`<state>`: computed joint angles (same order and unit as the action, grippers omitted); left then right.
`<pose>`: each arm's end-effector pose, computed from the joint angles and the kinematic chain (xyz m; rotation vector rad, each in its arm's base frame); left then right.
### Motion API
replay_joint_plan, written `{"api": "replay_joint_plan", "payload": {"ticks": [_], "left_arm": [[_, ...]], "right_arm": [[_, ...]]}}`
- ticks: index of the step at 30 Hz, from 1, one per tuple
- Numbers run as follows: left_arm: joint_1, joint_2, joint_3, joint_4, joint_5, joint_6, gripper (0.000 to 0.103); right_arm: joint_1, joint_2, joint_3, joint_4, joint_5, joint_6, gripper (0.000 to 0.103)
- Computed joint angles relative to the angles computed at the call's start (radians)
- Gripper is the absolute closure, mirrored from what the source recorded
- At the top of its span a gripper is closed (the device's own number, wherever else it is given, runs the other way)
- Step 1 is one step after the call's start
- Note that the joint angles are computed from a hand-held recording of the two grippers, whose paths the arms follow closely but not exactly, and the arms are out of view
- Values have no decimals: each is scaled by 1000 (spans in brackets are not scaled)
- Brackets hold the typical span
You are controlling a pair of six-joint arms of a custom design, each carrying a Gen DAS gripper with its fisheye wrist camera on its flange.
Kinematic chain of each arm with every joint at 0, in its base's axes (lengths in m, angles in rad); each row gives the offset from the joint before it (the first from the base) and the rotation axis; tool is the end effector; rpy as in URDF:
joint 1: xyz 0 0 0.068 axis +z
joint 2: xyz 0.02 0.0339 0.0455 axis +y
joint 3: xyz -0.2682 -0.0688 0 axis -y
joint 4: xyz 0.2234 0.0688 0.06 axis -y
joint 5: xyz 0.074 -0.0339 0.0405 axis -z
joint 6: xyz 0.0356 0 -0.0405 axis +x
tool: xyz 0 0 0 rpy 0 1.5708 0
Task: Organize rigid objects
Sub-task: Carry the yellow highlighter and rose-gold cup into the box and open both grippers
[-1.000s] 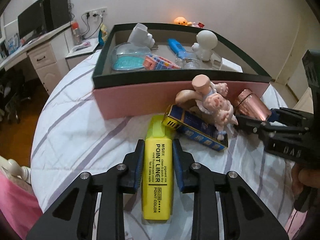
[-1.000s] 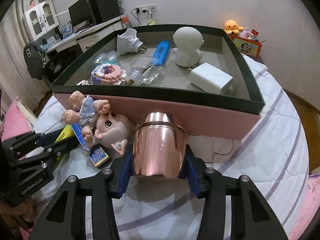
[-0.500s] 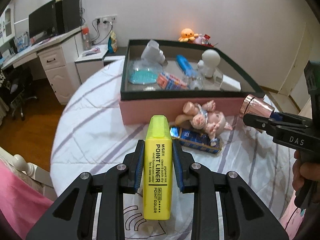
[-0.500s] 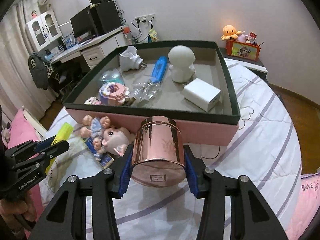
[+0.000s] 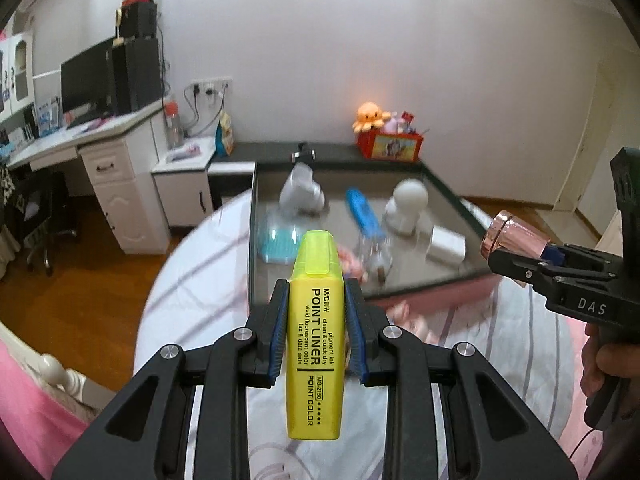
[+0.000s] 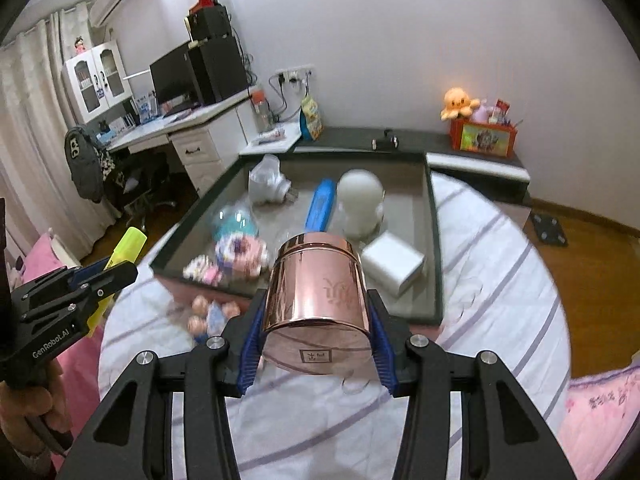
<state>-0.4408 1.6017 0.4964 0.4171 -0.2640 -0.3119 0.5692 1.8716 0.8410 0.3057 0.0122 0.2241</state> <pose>0.2444 -0.1050 0.1400 0.0041 2.2332 -0.1117 0.2932 0.1871 0.1363 -0.3934 2.2942 0.3917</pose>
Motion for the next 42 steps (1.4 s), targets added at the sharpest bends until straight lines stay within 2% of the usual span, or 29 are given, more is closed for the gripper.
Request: {"api": "replay_joint_plan", "payload": {"ticks": [8,20,30,38,40,41,42], "left_arm": [[56,38,130,-9,48,31,76],[101,241,357,-25,124,17,76],[116,376,488,-59,162,11,76],[118,415,533,-96,161,8,73],[119,408,526,-98,148,-2,62],[118,401,516,-93,136,-7,50],[121,393,505,-87,129,-9,40]], "right_arm": [[0,27,152,-67,32,-42,55],[-18,171,333,-130,27,-68,55],[-41,265,422,-178,7,-69,55],[-47,300,452,-192,-1,-70,54],[-48,294,441,-182,3,-67,42],[-50,286,428,-169,3,-65,26],[-51,281,419,-160,4,-63,20]]}}
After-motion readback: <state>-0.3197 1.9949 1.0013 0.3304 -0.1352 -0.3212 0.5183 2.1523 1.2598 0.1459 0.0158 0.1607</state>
